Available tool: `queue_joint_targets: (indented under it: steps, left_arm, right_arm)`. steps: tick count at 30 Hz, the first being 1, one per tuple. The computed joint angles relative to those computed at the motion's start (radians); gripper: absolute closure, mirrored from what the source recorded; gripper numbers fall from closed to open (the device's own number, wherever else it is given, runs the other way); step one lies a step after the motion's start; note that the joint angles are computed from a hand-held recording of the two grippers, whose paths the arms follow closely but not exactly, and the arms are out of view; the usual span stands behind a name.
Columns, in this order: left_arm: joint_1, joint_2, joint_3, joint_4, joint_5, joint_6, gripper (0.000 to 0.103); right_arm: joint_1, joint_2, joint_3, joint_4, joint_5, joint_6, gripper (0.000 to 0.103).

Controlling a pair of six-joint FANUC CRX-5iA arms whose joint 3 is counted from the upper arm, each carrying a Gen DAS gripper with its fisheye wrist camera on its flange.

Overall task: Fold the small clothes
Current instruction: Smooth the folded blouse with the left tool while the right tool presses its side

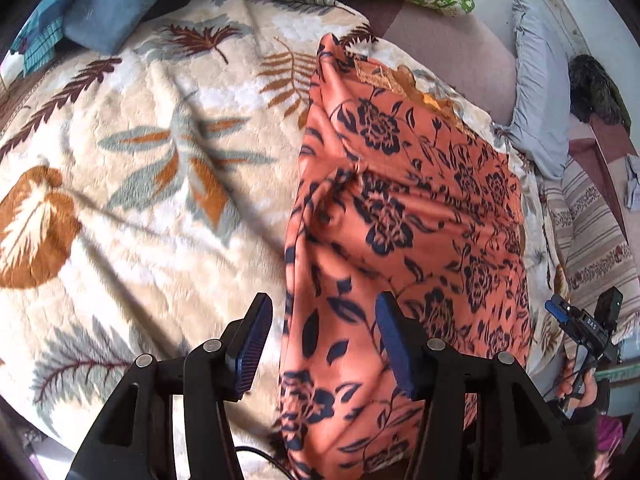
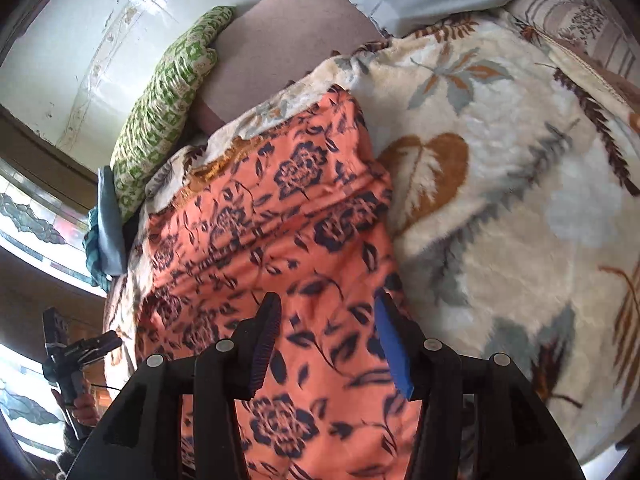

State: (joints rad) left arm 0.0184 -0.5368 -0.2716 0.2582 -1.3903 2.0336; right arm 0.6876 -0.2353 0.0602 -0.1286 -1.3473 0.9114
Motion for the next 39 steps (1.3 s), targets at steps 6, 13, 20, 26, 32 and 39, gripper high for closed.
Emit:
queue_joint_targets:
  steps: [6,13,20,26,32,39]
  left_arm:
    - [0.015,-0.125,-0.134,0.103,-0.066,-0.03,0.05]
    - [-0.029,-0.171,-0.196,0.112,-0.038,0.034,0.043]
    - [-0.116,-0.168,-0.214,0.082,0.026,0.118,0.035]
    - [-0.132,-0.178,-0.259,0.134,0.08,0.099,0.037]
    - [-0.101,-0.195,-0.299,0.173,0.11,0.085,0.039]
    - [-0.114,-0.186,-0.312,0.195,0.138,0.093,0.096]
  right_arm:
    - [-0.002,-0.136,-0.133,-0.009,-0.13,-0.067,0.052]
    - [0.041,-0.168,-0.195,-0.019,-0.168,-0.061,0.052]
    - [0.056,-0.178,-0.208,-0.006,-0.152,-0.043,0.052]
    - [0.065,-0.192,-0.215,-0.011,-0.148,0.003,0.061]
    - [0.045,-0.179,-0.21,-0.033,-0.163,0.046,0.071]
    - [-0.006,-0.192,-0.192,-0.122,-0.149,0.072,0.098]
